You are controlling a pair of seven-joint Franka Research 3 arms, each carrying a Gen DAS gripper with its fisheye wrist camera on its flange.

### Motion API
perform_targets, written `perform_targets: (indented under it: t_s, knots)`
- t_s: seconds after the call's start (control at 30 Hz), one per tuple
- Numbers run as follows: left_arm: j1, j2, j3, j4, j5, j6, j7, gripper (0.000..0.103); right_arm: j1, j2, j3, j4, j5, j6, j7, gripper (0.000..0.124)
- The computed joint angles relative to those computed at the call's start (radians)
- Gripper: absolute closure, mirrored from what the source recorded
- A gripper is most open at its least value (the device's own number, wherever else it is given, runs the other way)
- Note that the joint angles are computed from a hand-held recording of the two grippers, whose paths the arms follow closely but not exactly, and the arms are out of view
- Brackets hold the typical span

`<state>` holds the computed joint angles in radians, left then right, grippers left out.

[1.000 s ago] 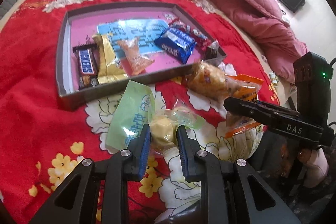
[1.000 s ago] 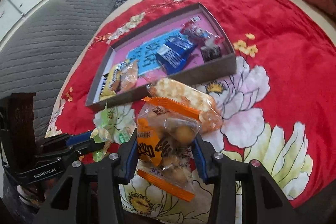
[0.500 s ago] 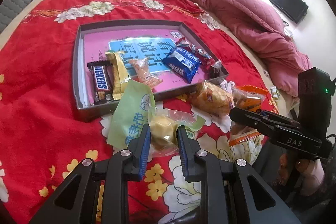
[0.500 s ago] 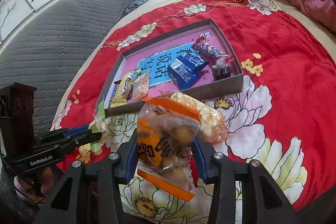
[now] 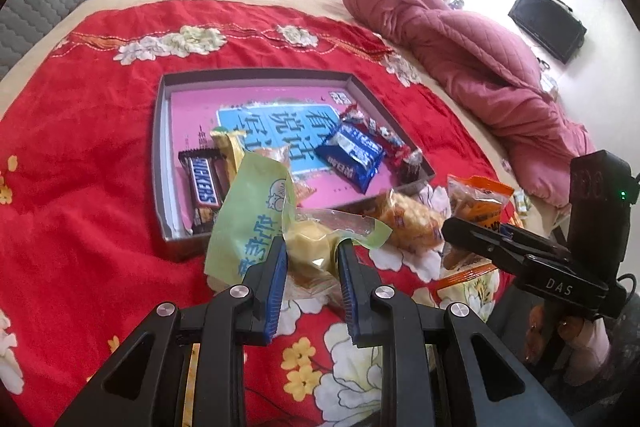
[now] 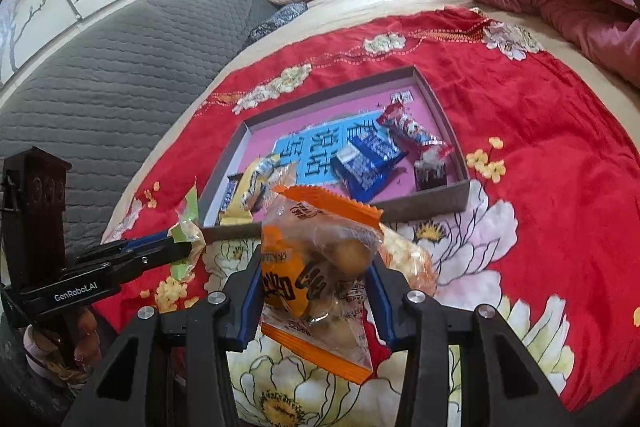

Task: Organize snacks
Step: 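Carry the nut bag with the right gripper while the left carries the green pack over the lid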

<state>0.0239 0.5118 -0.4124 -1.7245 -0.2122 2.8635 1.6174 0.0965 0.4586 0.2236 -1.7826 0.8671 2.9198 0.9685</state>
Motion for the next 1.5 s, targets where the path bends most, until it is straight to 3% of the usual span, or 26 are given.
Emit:
perform_targets:
  t_s: [0.53,1.07,1.5]
  knots:
    - [-0.060,0.093,0.066,0.145,0.096,0.012,-0.156,0.077,-0.018,0.065,0.010,0.110,-0.023,0.037,0.034,0.078]
    - [-0.121,0.203,0.142,0.309,0.227,-0.013,-0.304,0.077,0.017,0.164,-0.042,0.251,-0.192,0.038,0.212,0.078]
    - [-0.128,0.302,0.128,0.440,0.254,-0.085,-0.255,0.077,0.066,0.252,-0.114,0.362,-0.357,0.003,0.396,0.078]
